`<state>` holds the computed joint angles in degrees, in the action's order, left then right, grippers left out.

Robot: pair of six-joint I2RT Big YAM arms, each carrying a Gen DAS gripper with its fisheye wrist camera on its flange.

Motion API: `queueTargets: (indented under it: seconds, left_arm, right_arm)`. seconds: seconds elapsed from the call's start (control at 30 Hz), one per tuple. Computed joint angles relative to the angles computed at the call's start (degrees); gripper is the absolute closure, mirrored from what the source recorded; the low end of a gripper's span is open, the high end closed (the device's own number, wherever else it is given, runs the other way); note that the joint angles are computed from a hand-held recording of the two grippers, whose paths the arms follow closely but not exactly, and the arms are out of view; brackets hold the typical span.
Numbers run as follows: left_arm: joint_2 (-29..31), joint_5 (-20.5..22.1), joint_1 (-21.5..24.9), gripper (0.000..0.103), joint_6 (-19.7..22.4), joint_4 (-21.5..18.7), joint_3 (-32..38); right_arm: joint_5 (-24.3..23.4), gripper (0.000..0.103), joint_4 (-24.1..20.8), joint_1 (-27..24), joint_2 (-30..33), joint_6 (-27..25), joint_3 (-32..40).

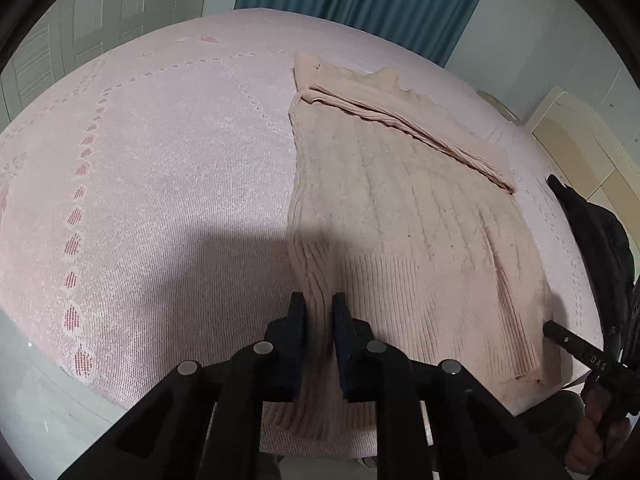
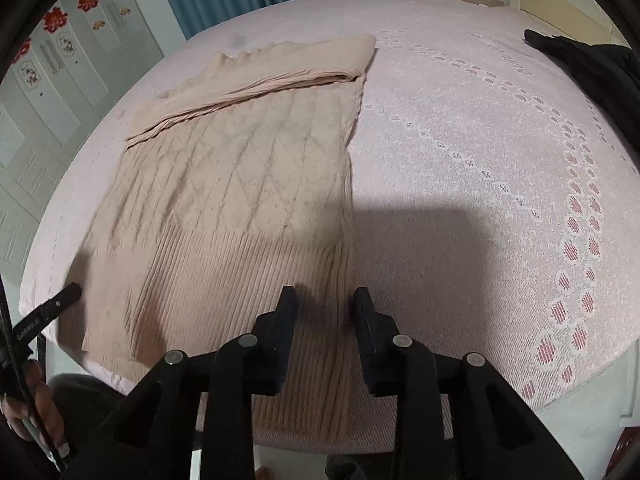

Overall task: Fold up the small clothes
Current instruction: 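Grasp the sweater hem with the left tool while the right tool grasps it too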

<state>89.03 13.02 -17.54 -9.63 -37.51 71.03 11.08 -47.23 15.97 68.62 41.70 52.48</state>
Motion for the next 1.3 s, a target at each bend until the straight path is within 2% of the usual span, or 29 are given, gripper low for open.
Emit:
queueTargets:
  seconds: [0.03,0.1,0.17,0.2,0.23,0.27,0.3,0.4,0.47,0.53,0.6,0.77,0.83,0.9,0.97,1.03,1.3]
  left_arm:
    - [0.14,0.69,0.02,0.083,0.08,-0.24,0.15]
    - [0.55,1.98,-0.11,0.071,-0.16,-0.44,0.47]
    - [0.99,1.23,-0.85,0.065,0.13,-0.40,0.97]
    - [1.06,0.19,-1.31,0.065,0.31,-0.23,1.07]
    - [1.19,-1.12,-1.85,0.065,0.42,0.05,1.18]
    - [1.27,-2.32,-2.26,0.074,0.31,0.50,1.20]
    - [1.32,-2.91,-2.35,0.093,0.16,0.97,1.23]
    - [0.92,0.15,-1.03,0.093,-0.96,1.95,0.74]
    - [-0.12,1.83,0.42,0.093,-1.63,3.28,-0.36]
    - [-0.44,3.35,1.73,0.093,-2.45,3.29,-0.84]
    - [-0.16,3.54,2.39,0.093,-2.66,2.09,-0.61]
    - [-0.82,5.24,3.00,0.088,-1.83,0.90,-1.26]
    - [-1.10,6.36,3.42,0.080,-1.34,-0.59,-1.41]
    - [-1.43,9.39,4.28,0.071,-0.74,-1.55,-1.88]
    - [-1.65,12.35,5.10,0.067,-0.22,-2.32,-2.36]
    - [-1.56,12.78,5.01,0.066,-0.24,-2.48,-2.30]
    - [4.86,15.49,3.44,0.066,-3.12,-2.54,4.26]
  right_arm:
    - [0.29,0.072,-0.22,0.18,0.20,-0.04,0.18]
    - [0.31,0.072,-0.11,0.40,0.50,-0.38,0.40]
    - [-0.02,0.072,0.51,0.36,1.31,-0.87,0.83]
    - [0.19,0.077,0.77,0.38,1.55,-1.04,0.97]
    - [0.07,0.089,1.30,0.42,1.58,-1.33,0.96]
    - [-0.40,0.094,2.33,0.44,1.35,-2.00,0.72]
    - [-0.17,0.095,2.85,0.52,1.15,-2.41,0.57]
    - [2.39,0.096,5.66,1.34,-2.19,-3.32,-1.25]
    - [3.76,0.097,6.14,0.98,-4.81,-2.19,-2.69]
    - [1.63,0.098,5.62,-1.02,-6.09,-0.10,-3.69]
    - [-1.88,0.098,5.33,-3.12,-6.19,1.81,-4.29]
    - [-2.31,0.097,1.91,-2.04,-3.02,-0.37,-1.75]
    - [-3.72,0.096,1.29,-1.98,-3.38,-0.64,-2.23]
    - [-5.38,0.093,1.91,-1.99,-5.17,-0.84,-3.71]
    - [-6.73,0.087,1.48,-1.82,-6.53,-0.94,-4.63]
    - [-8.53,0.078,1.73,-1.51,-8.24,-0.46,-5.92]
    - [-11.42,0.074,2.69,-2.65,-8.26,-1.04,-6.47]
